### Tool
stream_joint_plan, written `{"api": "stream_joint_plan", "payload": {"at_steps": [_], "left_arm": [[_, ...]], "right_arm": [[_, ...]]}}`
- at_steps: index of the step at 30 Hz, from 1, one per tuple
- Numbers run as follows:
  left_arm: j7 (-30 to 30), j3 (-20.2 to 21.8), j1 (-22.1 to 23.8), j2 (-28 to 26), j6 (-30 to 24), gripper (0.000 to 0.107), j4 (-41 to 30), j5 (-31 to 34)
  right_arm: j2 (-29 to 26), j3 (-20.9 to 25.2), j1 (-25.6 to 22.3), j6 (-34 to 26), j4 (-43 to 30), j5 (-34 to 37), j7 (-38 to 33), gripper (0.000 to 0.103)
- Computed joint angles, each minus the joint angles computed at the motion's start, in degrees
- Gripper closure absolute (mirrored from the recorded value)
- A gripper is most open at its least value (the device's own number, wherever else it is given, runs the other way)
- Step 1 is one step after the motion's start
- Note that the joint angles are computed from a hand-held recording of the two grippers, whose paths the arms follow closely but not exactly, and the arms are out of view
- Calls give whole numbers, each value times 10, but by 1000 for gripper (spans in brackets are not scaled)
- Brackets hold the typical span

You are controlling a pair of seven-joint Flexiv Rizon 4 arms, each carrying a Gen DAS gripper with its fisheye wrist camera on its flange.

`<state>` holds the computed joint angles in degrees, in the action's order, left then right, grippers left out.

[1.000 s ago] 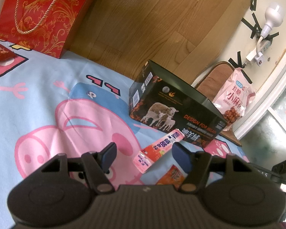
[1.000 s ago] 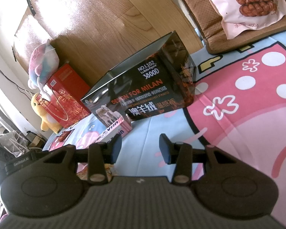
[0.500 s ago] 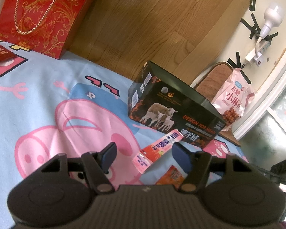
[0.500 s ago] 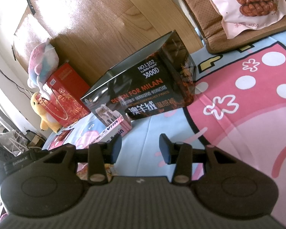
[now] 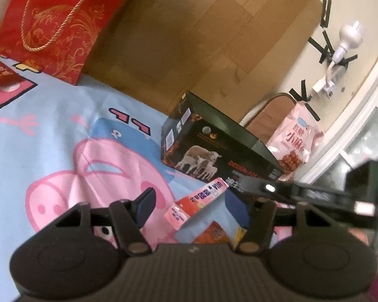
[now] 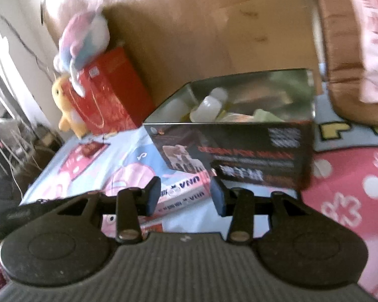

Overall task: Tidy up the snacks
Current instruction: 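Move the right gripper to the pink stick-shaped box, then grasp the pink stick-shaped box with the right gripper and lift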

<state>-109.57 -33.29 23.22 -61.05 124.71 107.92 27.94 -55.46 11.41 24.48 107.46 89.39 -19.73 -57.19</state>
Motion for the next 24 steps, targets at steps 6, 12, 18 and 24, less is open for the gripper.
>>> {"api": "stream_joint_plan", "payload": {"at_steps": [6,12,18,24], "left_arm": [[15,-10,5,0,-29,48,0,-2],[55,-7,-9,12,-72,61,4,-36],[83,6,-25,21,-69,72,14,-86],[69,9,-24,16,-47,69,16,-102]], "right_arm": [[-11,-34,32,-50,-37,17,7,57],[-21,-36,35,-71,-58,27,7,58],[-15,-5,17,-78,-45,27,-4,78],[21,0,22,-23,37,38,-11,76]]}}
